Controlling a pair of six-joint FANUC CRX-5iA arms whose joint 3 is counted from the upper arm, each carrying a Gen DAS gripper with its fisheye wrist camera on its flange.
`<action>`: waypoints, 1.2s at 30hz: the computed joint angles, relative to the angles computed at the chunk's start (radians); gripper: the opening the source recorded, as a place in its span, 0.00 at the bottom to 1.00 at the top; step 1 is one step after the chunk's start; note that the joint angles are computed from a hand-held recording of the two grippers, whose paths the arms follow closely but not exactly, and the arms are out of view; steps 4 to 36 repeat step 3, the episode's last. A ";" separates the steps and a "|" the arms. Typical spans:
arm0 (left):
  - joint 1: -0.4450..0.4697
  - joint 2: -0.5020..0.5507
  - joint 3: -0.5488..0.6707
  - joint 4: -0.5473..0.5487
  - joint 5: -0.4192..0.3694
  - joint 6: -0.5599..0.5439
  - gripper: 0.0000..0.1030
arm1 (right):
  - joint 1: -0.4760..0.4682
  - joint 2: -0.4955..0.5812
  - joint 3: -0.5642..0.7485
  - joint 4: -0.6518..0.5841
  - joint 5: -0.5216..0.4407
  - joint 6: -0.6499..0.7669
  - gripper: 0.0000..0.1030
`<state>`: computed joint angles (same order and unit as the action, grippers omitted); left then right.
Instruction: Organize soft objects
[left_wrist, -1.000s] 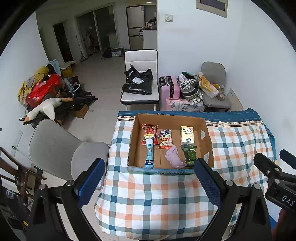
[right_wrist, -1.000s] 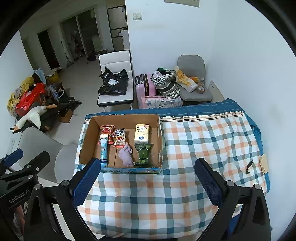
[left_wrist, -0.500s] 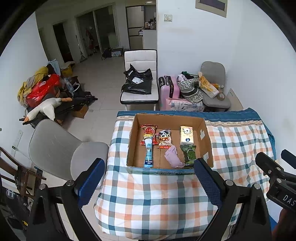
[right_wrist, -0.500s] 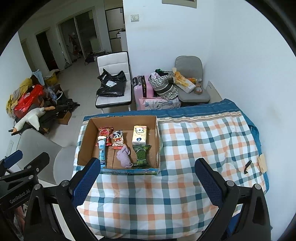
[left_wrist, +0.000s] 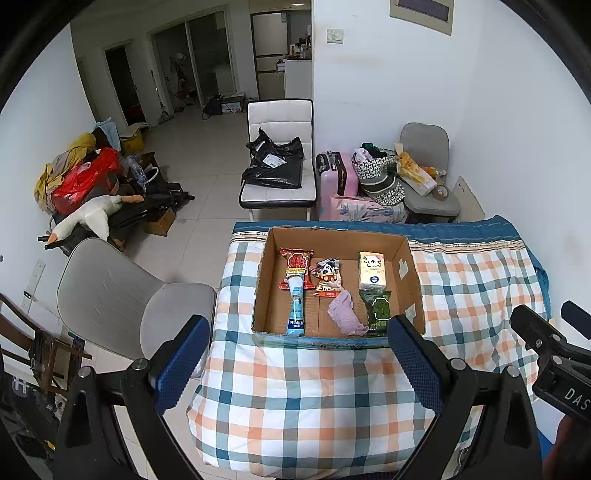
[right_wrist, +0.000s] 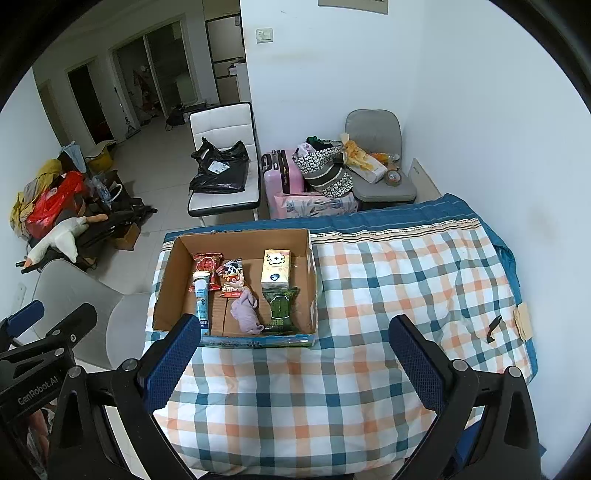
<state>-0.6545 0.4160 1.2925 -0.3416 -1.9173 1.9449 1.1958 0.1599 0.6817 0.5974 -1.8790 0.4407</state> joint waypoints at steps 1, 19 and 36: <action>-0.002 -0.001 0.001 -0.004 0.000 0.000 0.96 | 0.000 -0.001 0.001 0.002 -0.002 0.002 1.00; -0.002 0.029 0.050 -0.008 -0.019 -0.014 0.96 | 0.000 -0.001 -0.001 0.000 0.000 0.000 1.00; -0.002 0.029 0.050 -0.008 -0.019 -0.014 0.96 | 0.000 -0.001 -0.001 0.000 0.000 0.000 1.00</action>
